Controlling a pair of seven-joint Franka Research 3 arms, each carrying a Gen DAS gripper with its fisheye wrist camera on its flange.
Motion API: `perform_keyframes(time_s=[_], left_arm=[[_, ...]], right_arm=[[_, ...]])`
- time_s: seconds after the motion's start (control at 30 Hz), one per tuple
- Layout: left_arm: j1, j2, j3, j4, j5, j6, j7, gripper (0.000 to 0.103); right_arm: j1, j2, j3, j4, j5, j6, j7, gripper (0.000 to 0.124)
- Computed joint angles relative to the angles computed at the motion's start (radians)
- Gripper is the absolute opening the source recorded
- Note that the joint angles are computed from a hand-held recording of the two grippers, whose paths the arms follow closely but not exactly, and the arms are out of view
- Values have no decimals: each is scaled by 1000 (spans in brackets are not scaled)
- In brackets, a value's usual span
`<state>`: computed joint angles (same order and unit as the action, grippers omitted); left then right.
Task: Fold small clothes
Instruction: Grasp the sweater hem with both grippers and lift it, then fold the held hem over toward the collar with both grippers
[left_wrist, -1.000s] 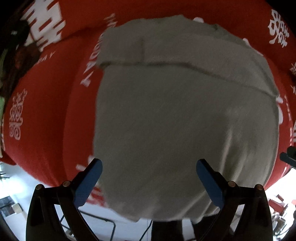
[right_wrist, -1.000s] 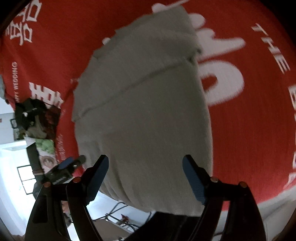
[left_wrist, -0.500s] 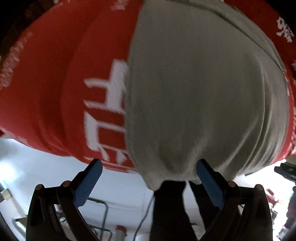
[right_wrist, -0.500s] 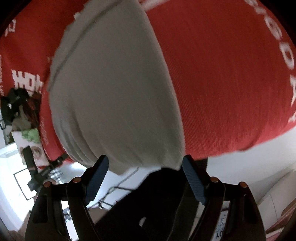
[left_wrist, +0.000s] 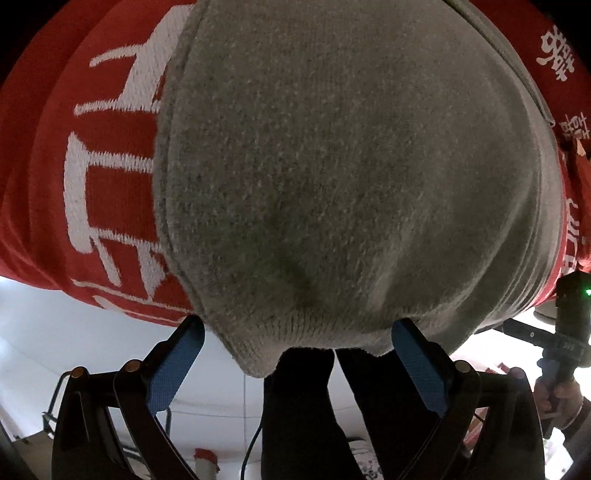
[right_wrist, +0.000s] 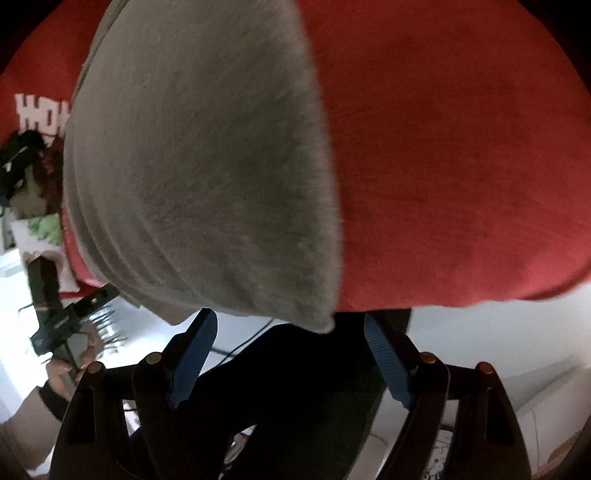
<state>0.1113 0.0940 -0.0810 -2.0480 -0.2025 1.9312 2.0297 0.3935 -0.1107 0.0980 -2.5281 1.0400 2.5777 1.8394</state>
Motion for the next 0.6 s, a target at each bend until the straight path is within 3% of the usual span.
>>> perform_keyframes(time_s=[0.03, 0.13, 0.2, 0.27, 0.47, 0.6], left_arm=[[3, -4, 2, -8, -6, 3, 4, 101], [16, -7, 11, -1, -40, -32, 11, 81], [28, 0, 16, 15, -78, -81, 26, 57], [45, 25, 20, 55, -105, -133, 64, 15], [77, 23, 20, 132, -214, -230, 152, 15], [80, 53, 11, 238, -296, -244, 168, 15]], right_arm=[[5, 8, -1, 6, 42, 7, -33, 82], [8, 12, 0, 14, 106, 9, -50, 51], [9, 7, -2, 13, 148, -1, -73, 14], [13, -12, 2, 3, 173, 2, -89, 8], [37, -76, -5, 0, 409, 103, -230, 7], [31, -74, -8, 41, 526, 172, -327, 7]])
